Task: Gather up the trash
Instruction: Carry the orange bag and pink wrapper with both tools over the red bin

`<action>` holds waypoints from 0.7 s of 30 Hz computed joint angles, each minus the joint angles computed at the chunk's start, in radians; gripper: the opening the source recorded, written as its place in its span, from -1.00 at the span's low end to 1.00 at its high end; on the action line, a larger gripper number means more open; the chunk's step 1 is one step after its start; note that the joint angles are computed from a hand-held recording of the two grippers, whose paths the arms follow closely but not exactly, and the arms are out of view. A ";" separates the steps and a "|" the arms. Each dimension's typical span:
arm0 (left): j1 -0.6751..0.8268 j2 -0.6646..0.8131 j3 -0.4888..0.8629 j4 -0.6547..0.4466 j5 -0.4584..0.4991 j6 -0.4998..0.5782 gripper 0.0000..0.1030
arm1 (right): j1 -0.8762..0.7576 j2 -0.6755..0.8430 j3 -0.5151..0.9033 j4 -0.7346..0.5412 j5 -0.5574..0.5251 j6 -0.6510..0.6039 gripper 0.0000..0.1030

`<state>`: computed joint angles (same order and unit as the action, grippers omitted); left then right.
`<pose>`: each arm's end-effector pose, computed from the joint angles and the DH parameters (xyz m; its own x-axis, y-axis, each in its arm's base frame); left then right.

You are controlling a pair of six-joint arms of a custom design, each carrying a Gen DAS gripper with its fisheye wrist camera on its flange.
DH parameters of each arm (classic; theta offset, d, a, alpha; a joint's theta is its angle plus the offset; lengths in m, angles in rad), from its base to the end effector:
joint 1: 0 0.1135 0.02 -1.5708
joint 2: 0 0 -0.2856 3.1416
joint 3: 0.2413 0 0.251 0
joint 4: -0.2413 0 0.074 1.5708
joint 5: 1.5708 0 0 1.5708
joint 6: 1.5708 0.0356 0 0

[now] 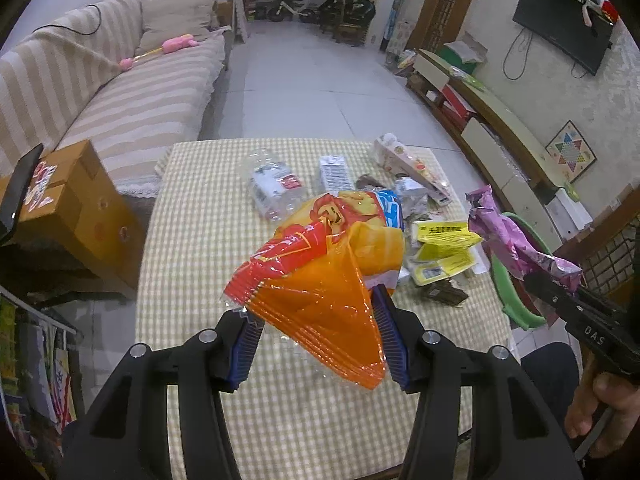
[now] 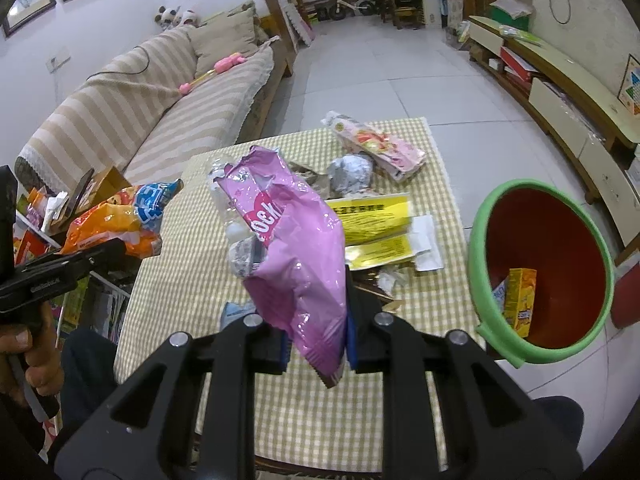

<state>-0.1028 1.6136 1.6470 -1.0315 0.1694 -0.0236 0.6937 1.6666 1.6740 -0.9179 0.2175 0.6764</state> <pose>0.3306 -0.0401 0.3752 -0.8403 0.0633 -0.5384 0.1723 0.9729 -0.1544 0.2796 0.2225 0.3737 -0.8007 0.1292 -0.5850 -0.0273 0.9676 0.2510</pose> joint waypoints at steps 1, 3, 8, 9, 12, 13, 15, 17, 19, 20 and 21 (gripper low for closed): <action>-0.012 0.004 0.006 0.000 -0.001 -0.006 -0.02 | -0.006 -0.011 -0.012 0.001 0.001 0.002 -0.61; -0.037 0.012 0.015 0.002 -0.005 -0.016 -0.02 | -0.021 -0.036 -0.039 0.004 0.003 0.005 -0.61; -0.113 0.037 0.045 0.007 -0.015 -0.042 -0.02 | -0.076 -0.107 -0.113 0.011 0.003 0.008 -0.61; -0.125 0.044 0.054 0.007 -0.018 -0.046 -0.02 | -0.086 -0.120 -0.127 0.011 0.003 0.009 -0.61; -0.174 0.069 0.087 0.008 -0.023 -0.062 -0.02 | -0.121 -0.159 -0.165 0.012 0.002 0.009 -0.61; -0.188 0.078 0.099 0.007 -0.025 -0.065 -0.02 | -0.130 -0.171 -0.176 0.012 0.003 0.009 -0.61; -0.219 0.099 0.126 0.002 -0.029 -0.072 -0.02 | -0.154 -0.199 -0.201 0.011 0.005 0.011 -0.61; -0.249 0.122 0.154 -0.002 -0.033 -0.080 -0.02 | -0.182 -0.228 -0.226 0.007 0.006 0.012 -0.61; -0.284 0.151 0.191 -0.008 -0.035 -0.087 -0.02 | -0.207 -0.252 -0.248 0.005 0.005 0.010 -0.61; -0.301 0.165 0.207 -0.010 -0.036 -0.089 -0.02 | -0.224 -0.265 -0.259 0.003 0.003 0.008 -0.61; -0.314 0.177 0.223 -0.013 -0.036 -0.092 -0.02 | -0.238 -0.274 -0.268 0.001 0.002 0.007 -0.61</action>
